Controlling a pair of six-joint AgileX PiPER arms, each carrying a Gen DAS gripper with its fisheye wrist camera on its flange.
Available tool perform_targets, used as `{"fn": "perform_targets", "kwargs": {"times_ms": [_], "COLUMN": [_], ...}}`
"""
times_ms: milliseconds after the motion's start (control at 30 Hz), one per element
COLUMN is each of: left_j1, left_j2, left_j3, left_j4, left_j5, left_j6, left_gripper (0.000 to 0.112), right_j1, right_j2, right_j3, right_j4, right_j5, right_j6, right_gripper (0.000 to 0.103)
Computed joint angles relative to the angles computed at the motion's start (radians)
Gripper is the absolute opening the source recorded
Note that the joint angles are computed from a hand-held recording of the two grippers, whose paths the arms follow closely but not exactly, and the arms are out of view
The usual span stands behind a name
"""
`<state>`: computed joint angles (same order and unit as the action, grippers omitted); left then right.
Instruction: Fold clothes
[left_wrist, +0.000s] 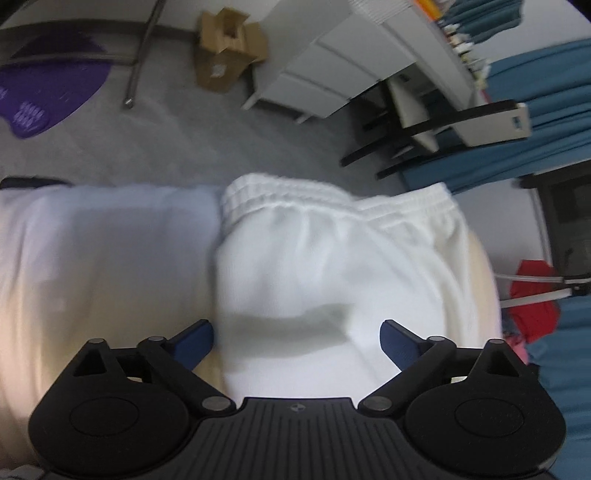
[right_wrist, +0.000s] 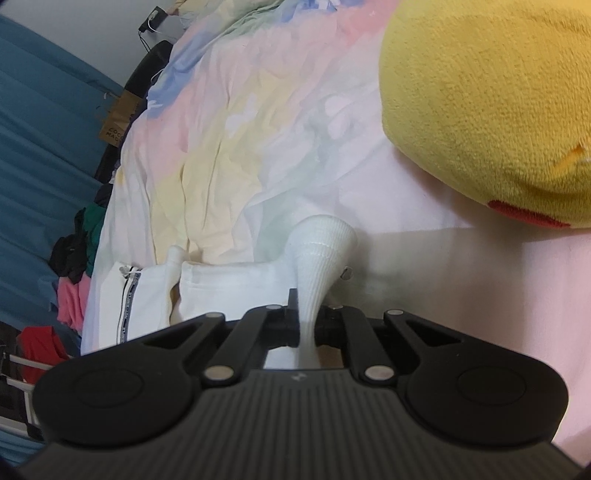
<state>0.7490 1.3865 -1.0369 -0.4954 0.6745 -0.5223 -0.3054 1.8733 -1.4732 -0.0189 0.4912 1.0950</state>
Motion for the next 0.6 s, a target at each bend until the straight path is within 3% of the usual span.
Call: {"fn": "perform_targets", "kwargs": {"times_ms": [33,100,167,233,333,400,533,600], "left_j1": [0.005,0.019,0.011,-0.01,-0.037,-0.055,-0.099,-0.099], "left_j2": [-0.009,-0.034,-0.042,-0.031,-0.013,-0.027,-0.111,-0.159], "left_j3": [0.019,0.063,0.086,0.075,0.055,0.062,0.11,0.125], "left_j4": [-0.068,-0.226,-0.286,-0.235,-0.143,-0.095,-0.06,-0.098], "left_j5": [-0.028,-0.064,-0.103,-0.111,-0.113,-0.139,-0.246,-0.261], "left_j6": [0.064,0.221,0.272,0.213,0.11,0.063,0.068,0.11], "left_gripper": [0.082,0.082,0.078,0.066,0.039,0.014,0.013,0.012], "right_j1": [0.0,0.001,0.005,0.011,0.03,0.03,0.01,-0.007], "right_j2": [-0.001,-0.008,-0.024,-0.043,-0.051,-0.047,-0.057,-0.093], "right_j3": [0.002,0.011,0.033,0.055,0.048,0.04,0.069,0.12], "right_j4": [0.001,0.001,0.027,0.055,-0.021,-0.038,-0.004,0.023], "right_j5": [-0.003,-0.019,-0.078,-0.145,-0.156,-0.146,-0.17,-0.208], "right_j6": [-0.001,-0.005,-0.052,-0.107,-0.071,-0.055,-0.085,-0.093], "right_gripper": [0.006,0.006,0.006,0.006,0.006,0.006,0.006,0.005]}}
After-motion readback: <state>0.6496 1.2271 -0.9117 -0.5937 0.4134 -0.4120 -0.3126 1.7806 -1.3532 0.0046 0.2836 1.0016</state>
